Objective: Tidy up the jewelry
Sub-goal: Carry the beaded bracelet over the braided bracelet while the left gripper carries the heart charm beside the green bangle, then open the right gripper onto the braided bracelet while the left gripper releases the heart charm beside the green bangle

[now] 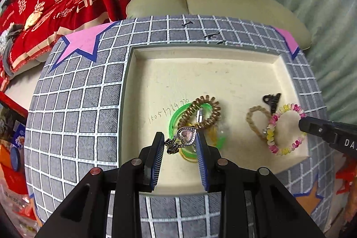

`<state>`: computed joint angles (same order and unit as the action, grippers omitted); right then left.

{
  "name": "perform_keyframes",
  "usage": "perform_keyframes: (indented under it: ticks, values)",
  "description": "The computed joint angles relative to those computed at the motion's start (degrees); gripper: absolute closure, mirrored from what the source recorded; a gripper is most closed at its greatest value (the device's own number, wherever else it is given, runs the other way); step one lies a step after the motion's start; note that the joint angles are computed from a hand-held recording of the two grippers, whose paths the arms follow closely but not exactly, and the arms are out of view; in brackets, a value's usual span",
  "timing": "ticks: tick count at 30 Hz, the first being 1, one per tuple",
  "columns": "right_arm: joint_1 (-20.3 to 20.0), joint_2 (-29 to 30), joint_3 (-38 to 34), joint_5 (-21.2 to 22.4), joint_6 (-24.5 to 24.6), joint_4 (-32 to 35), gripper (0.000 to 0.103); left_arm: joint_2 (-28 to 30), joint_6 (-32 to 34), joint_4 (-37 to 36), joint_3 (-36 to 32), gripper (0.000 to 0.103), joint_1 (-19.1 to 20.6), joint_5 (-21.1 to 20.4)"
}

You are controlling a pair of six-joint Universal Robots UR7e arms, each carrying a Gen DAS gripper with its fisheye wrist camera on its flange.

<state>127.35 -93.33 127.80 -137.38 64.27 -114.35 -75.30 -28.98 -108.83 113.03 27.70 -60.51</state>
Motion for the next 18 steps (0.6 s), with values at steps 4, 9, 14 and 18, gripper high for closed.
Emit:
perform_keyframes:
  ticks: [4, 9, 14, 18]
  values:
    - [-2.8, 0.4, 1.4, 0.4, -2.6, -3.4, 0.093, 1.6, 0.2, -0.3, 0.4, 0.064, 0.4, 1.6]
    - [-5.0, 1.1, 2.3, 1.6, -4.8, -6.2, 0.093, 2.7, 0.3, 0.2, 0.6, 0.064, 0.7, 2.4]
    - [-6.6, 0.8, 2.1, 4.2, -4.8, -6.0, 0.092, 3.0, 0.3, 0.4, 0.7, 0.064, 0.7, 3.0]
    - [-6.7, 0.9, 1.7, 4.4, -5.0, -5.6, 0.092, 3.2, 0.0, 0.9, 0.5, 0.064, 0.6, 3.2]
